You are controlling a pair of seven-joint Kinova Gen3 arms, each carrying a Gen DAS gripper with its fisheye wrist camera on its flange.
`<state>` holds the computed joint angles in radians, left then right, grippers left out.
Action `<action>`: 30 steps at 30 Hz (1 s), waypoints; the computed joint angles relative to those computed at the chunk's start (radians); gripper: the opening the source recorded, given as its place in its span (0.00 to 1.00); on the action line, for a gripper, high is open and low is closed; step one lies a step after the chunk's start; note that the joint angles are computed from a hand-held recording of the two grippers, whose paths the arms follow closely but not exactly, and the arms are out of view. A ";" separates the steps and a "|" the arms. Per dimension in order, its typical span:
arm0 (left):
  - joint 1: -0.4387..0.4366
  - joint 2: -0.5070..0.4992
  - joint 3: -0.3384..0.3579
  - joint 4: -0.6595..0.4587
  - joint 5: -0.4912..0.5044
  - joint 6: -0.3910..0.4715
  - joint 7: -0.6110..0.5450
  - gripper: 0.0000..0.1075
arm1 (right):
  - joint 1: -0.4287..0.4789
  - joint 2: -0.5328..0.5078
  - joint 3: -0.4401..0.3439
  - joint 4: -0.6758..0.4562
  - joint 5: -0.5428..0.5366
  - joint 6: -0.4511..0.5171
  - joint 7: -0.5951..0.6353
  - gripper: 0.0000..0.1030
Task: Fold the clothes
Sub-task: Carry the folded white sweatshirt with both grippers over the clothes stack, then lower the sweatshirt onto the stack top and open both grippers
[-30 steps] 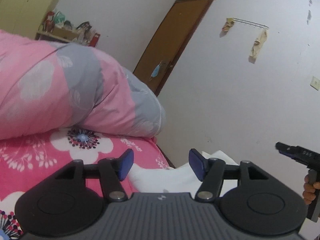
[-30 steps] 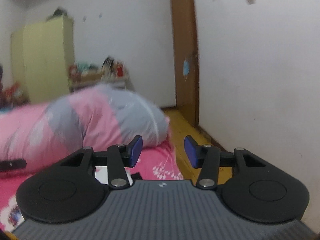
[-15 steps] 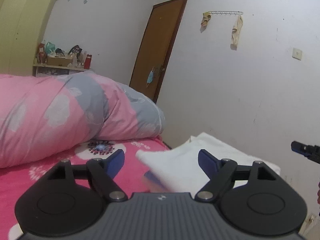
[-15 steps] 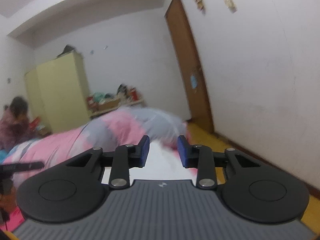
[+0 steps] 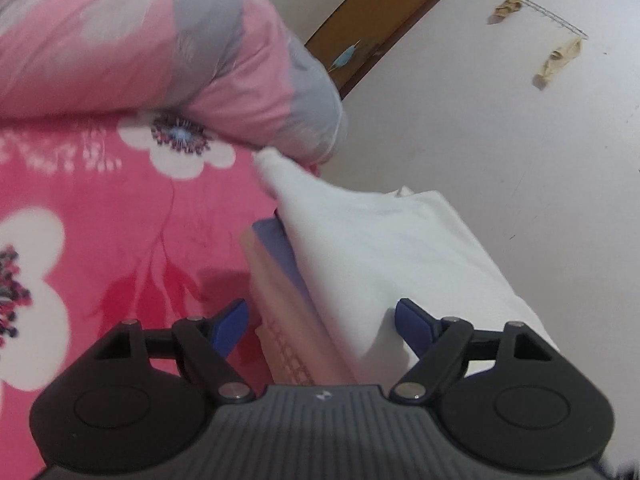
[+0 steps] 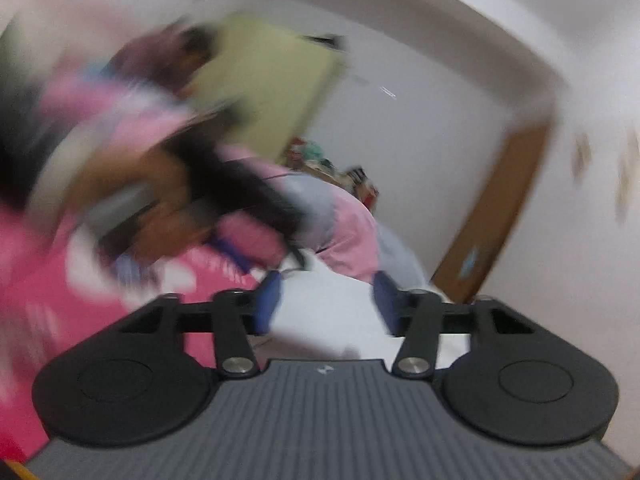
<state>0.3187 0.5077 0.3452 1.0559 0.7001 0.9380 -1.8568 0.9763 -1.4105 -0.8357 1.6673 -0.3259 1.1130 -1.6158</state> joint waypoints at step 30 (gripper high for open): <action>0.083 0.017 0.061 0.007 0.014 -0.155 -0.226 0.64 | -0.016 -0.093 -0.017 0.242 0.054 -0.135 -0.108 0.37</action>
